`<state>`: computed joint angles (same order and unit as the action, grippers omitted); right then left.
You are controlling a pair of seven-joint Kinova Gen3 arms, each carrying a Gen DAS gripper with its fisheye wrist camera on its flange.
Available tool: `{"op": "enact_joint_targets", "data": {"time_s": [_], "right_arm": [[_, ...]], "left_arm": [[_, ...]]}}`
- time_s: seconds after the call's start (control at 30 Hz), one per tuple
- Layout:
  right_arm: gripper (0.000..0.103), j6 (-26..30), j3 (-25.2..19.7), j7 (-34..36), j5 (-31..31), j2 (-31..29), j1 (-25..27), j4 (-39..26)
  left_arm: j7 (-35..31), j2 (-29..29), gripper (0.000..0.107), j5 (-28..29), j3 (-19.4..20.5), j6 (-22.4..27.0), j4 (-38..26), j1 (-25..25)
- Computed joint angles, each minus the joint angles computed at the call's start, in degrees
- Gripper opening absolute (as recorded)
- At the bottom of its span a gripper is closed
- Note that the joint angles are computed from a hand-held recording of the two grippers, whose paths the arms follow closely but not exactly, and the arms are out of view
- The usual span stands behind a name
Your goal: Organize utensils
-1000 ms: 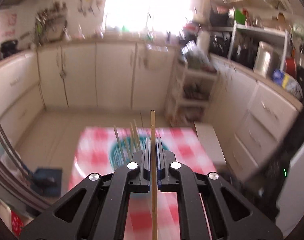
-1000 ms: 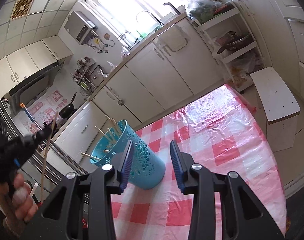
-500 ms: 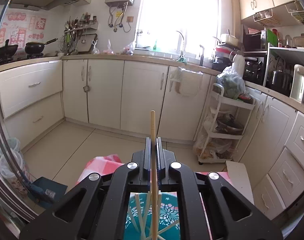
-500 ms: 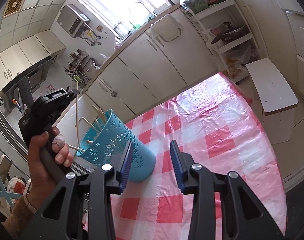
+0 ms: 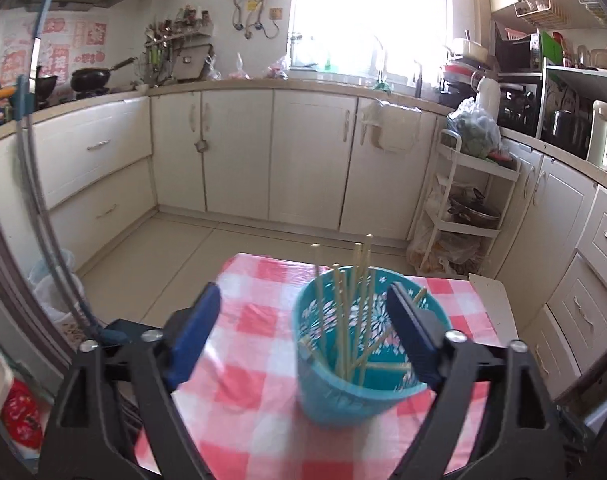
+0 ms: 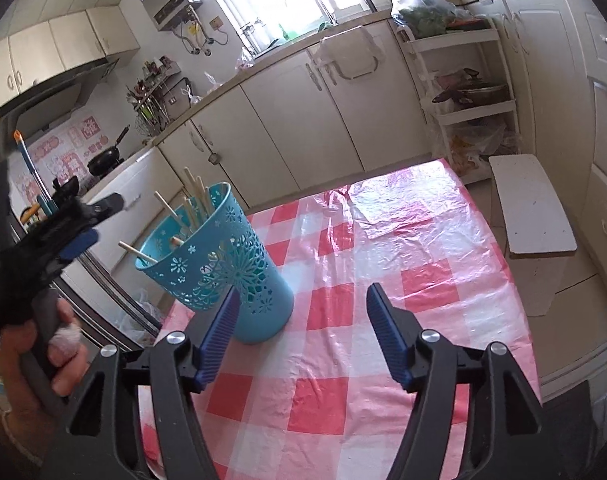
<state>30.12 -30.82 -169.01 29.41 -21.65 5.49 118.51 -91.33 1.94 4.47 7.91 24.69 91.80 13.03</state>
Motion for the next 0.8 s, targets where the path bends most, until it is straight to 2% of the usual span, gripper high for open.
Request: {"op": "enact_joint_targets", "data": {"time_s": [0.07, 0.17, 0.23, 0.3, 0.43, 0.5, 0.57, 0.7, 0.8], "right_arm": [[0.077, 4.66, -4.27, -0.07, 1.7, 0.96, 1.67, -2.76], [0.095, 11.65, -12.24, -1.6, 3.55, 1.84, 5.25, -6.72], [0.095, 16.31, -17.55, -2.39, 3.91, 2.55, 7.16, -9.18], [0.095, 20.97, -22.86, -2.6, 3.74, 3.43, 9.05, -11.63], [0.095, 30.29, -33.47, -3.49, 4.95, 7.29, 12.77, -17.76], [0.095, 34.95, -38.78, -4.88, 8.29, 9.54, 13.51, -20.76], [0.096, 39.61, -43.04, -7.21, 12.95, 11.7, 12.58, -23.03], [0.096, 48.04, -43.01, -13.12, 22.19, 15.6, 2.68, -25.65], [0.096, 52.75, -40.34, -17.65, 26.35, 17.28, -5.28, -27.21]], "left_arm": [[-4.66, -3.88, 0.095, 3.25, -3.77, 2.26, 2.2, 1.18], [-11.65, -7.58, 0.095, 7.49, -11.73, 7.39, 3.36, 5.31], [-16.31, -9.49, 0.095, 10.68, -17.03, 11.48, 3.85, 7.67], [-20.97, -10.54, 0.095, 14.09, -19.51, 15.57, 3.96, 6.88], [-27.79, -12.03, 0.095, 19.51, -15.34, 21.53, 4.61, -3.05], [-30.46, -12.5, 0.095, 21.81, -13.54, 24.76, 4.44, -7.77], [-32.42, -12.94, 0.095, 23.55, -14.2, 27.24, 4.32, -9.28], [-35.49, -14.05, 0.095, 26.92, -16.37, 30.79, 3.94, -11.3], [-34.05, -15.39, 0.095, 24.88, -15.39, 30.76, 3.82, -13.09]]}}
